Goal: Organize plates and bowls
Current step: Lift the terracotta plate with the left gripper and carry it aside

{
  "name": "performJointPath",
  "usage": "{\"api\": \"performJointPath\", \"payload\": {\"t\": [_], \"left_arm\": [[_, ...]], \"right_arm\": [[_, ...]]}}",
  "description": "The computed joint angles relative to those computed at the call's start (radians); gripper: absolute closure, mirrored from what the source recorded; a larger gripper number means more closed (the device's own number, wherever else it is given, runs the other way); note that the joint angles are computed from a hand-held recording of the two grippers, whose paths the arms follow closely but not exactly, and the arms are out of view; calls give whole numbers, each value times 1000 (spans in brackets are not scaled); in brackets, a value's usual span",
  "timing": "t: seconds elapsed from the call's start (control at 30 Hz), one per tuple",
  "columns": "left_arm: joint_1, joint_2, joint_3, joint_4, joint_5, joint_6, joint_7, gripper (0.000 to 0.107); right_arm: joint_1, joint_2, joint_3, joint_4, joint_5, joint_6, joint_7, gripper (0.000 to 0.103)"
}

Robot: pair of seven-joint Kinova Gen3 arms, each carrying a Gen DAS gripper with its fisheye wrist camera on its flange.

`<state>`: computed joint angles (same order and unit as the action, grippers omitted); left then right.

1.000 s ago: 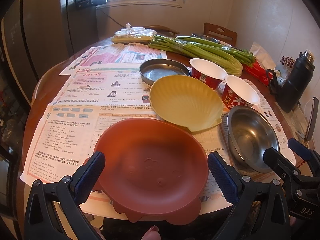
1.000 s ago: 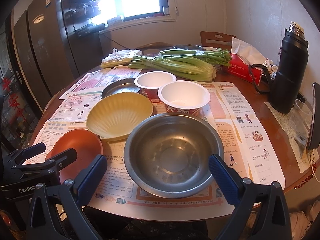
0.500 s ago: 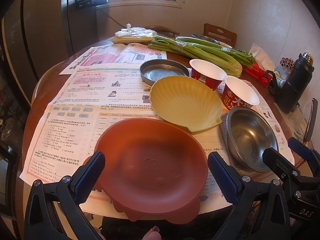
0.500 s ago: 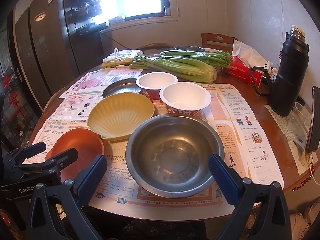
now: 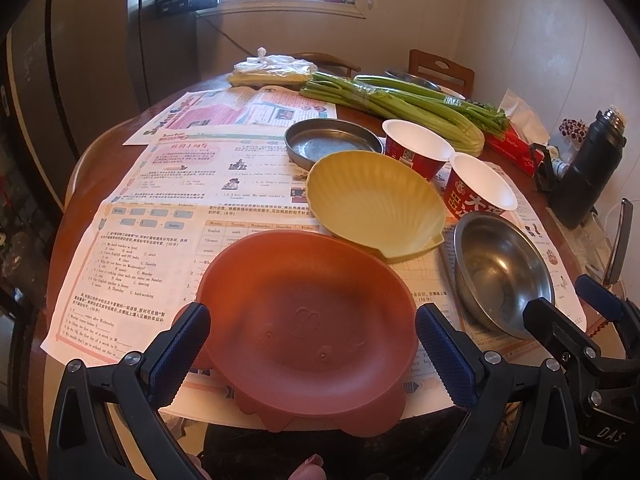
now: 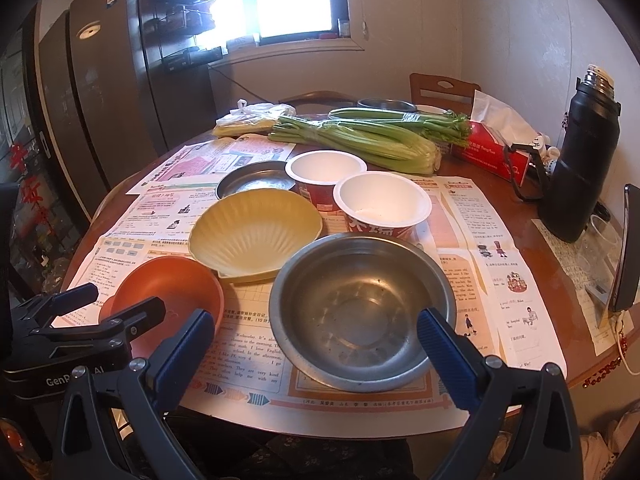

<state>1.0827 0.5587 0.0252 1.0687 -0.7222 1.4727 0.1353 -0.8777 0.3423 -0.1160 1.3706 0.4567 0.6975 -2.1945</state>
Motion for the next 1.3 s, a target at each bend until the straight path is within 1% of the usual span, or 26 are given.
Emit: {"api": "performJointPath", "payload": {"t": [0.17, 0.27, 0.4, 0.47, 0.57, 0.63, 0.7, 0.77, 0.8, 0.87, 0.9, 0.97, 1.0, 1.1, 1.17, 1.3], "left_arm": [[9, -18, 2, 34, -6, -13, 26, 6], [14, -41, 6, 73, -15, -16, 60, 6], [25, -81, 17, 138, -42, 4, 130, 6], [19, -105, 29, 177, -52, 13, 163, 6], [-16, -145, 56, 240, -44, 3, 189, 6], [-53, -176, 78, 291, -28, -30, 181, 6], [-91, -210, 99, 347, -14, -86, 178, 6], [-124, -222, 115, 375, -2, -116, 156, 6], [-139, -225, 122, 385, 3, -130, 139, 6], [-161, -228, 129, 401, 8, -152, 111, 6], [-170, -229, 131, 408, 9, -165, 99, 6], [-184, -227, 134, 414, 12, -184, 72, 6], [-192, -228, 134, 420, 15, -199, 59, 6], [-222, -237, 134, 444, 34, -263, 20, 6], [-230, -237, 132, 449, 37, -286, 2, 6], [-237, -228, 126, 441, 45, -305, -29, 6]], "right_arm": [[-12, -10, -1, 16, 8, -7, -16, 1], [-6, -15, -16, 20, -8, -16, -1, 1], [-16, -19, -28, 27, -14, -33, 17, 1], [-14, -15, -42, 23, -35, -38, 43, 1], [-3, 4, -69, -4, -97, -29, 102, 2], [-9, 25, -77, -31, -132, -10, 135, 3], [-25, 52, -76, -69, -157, 30, 151, 5], [-31, 76, -78, -102, -190, 66, 173, 6], [-37, 89, -75, -118, -202, 86, 178, 9], [-37, 123, -82, -166, -239, 136, 211, 11], [-38, 138, -81, -185, -257, 155, 217, 14], [-47, 158, -68, -209, -272, 181, 220, 16], [-55, 169, -58, -224, -275, 197, 211, 18], [-63, 197, -48, -263, -289, 231, 207, 19], [-73, 213, -40, -287, -289, 252, 207, 20], [-89, 233, -21, -313, -277, 274, 192, 21]]}}
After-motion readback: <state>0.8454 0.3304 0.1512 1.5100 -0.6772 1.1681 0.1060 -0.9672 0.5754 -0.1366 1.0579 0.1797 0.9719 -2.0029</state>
